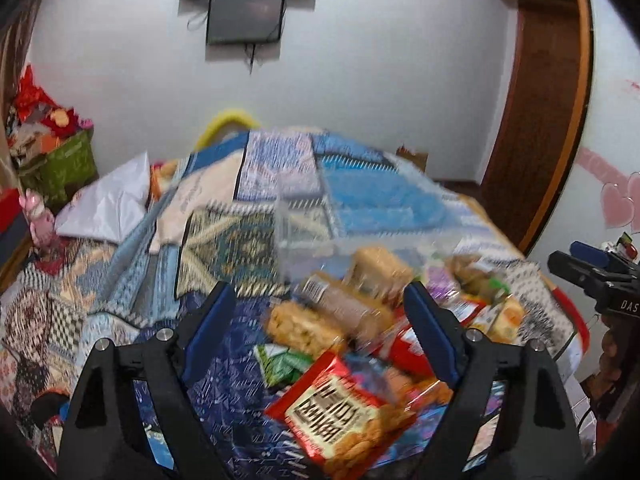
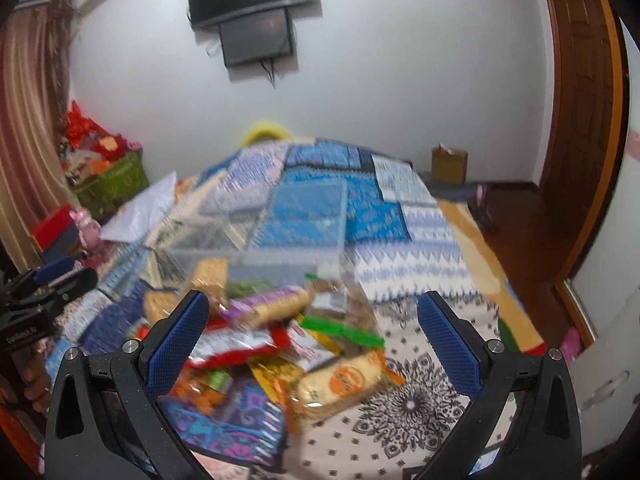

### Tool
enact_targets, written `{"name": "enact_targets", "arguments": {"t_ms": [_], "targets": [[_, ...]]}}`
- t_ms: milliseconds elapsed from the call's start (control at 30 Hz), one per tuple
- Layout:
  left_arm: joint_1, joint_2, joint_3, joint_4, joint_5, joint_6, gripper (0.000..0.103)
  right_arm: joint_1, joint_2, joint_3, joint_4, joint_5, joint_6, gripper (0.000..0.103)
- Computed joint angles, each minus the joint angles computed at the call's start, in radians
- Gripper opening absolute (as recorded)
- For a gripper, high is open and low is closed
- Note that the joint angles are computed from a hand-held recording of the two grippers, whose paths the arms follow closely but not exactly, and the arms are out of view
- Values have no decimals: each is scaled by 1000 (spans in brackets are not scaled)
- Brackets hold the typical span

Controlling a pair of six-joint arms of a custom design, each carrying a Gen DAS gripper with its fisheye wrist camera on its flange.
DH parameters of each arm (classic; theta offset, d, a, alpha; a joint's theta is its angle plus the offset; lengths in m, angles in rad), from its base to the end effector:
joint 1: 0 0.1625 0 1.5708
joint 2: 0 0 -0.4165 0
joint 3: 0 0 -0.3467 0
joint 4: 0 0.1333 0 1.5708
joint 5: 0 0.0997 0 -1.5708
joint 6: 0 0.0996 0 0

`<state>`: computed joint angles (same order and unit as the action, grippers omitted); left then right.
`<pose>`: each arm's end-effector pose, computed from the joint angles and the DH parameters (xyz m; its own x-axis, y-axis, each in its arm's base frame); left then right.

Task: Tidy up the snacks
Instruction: 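Grasp the puffed-corn bag with the left tool while the right tool grasps the cookie bag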

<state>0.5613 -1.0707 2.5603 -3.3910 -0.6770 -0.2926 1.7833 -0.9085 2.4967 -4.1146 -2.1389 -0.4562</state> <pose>-0.1776 -0.3608 0.1558 -0.7553 0.2336 -0.6123 0.6087 0.5962 -0.5235 0.1573 -0.3509 0.1773 -0.7693 -0.0225 0.6385 -0.5131 0.6173 -0.5964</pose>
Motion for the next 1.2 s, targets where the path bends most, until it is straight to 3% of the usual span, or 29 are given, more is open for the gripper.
{"name": "enact_targets", "arguments": {"t_ms": [167,267,400,533,867,1067,1133,1200], "targets": [[101,21,-48,72,-51,-20,79,-49,4,-12,48,-3,-4,98],[147,56,-82,77,-69,-2,76,-75,-4,-24,103,12,9,90],[202,99,-131,87,-103,19,65,-104,-4,-49,158,33,16,77],[252,117,-175,133,-140,15,58,-126,1,-78,204,45,25,75],[296,154,-233,175,-185,15,58,-156,-40,-146,347,93,47,75],[355,127,-269,245,-298,-36,58,-178,-24,-196,470,85,59,75],[358,126,-273,254,-307,-41,58,-189,-24,-194,492,104,71,75],[352,128,-268,248,-300,-38,57,-198,-26,-187,502,122,74,68]]}}
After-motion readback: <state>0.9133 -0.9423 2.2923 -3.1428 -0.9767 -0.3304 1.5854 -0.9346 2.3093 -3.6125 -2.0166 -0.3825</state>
